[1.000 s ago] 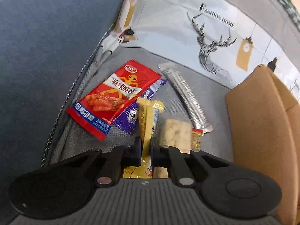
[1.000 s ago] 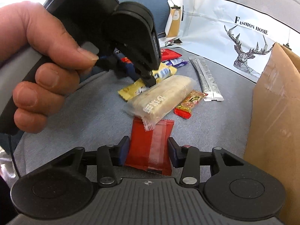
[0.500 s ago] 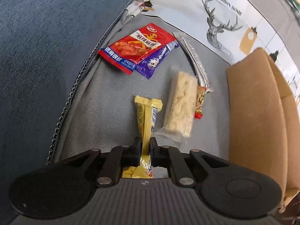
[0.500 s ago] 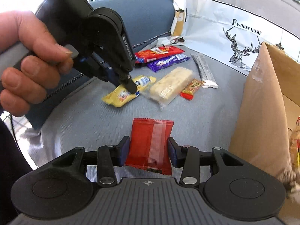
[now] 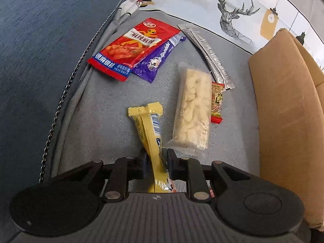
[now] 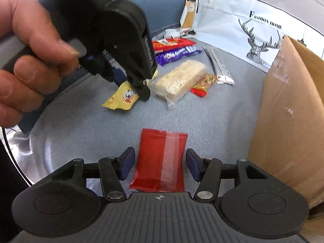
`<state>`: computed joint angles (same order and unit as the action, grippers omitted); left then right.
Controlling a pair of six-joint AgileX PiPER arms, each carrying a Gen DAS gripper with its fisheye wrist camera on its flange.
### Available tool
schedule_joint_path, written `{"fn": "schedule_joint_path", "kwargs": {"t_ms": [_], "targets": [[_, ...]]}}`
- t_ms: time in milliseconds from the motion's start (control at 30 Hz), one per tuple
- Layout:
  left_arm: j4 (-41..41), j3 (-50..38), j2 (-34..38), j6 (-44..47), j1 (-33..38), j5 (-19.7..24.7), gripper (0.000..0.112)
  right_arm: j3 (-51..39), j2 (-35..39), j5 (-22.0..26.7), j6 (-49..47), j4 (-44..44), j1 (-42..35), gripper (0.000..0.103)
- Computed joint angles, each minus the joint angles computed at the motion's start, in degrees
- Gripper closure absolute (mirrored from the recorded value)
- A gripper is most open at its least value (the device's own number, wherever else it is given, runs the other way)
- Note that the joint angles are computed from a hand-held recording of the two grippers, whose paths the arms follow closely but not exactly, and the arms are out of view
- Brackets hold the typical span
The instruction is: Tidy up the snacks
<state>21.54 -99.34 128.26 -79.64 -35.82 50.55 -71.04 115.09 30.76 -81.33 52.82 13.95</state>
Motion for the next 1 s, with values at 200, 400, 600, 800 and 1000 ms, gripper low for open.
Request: {"fn": "schedule_joint_path", "kwargs": {"t_ms": [200,400,600,800,1000], "targets": [[0.4,-0.6,0.3,0.9,0.2,1.0,0.102,0.0,0.2,0.9,-1.2,1.6,-0.3,0.057],[5.9,5.2,-4.0,-7.4,-0.2,-3.9,0.103,2.6,-2.1,0.2,-10.2,11.3,-1.9,0.059],[16.9,9.1,-8.2,-20.3,-2.0,-6.6,0.103,3.8,-5.2,1.8,-16.7,20.2,-3.8,0.060],[24.2,9.6,-10.5,-26.9,-3.5,-6.6,0.103,4.1,-8.9,4.4,-21.4,27.5,-6.9,0.059],[29.9,8.7,-10.8,-32.6,-4.3,-8.4,0.103,-1.4,-9.8,8.2,-17.6,28.4,-12.5,0.059]]}}
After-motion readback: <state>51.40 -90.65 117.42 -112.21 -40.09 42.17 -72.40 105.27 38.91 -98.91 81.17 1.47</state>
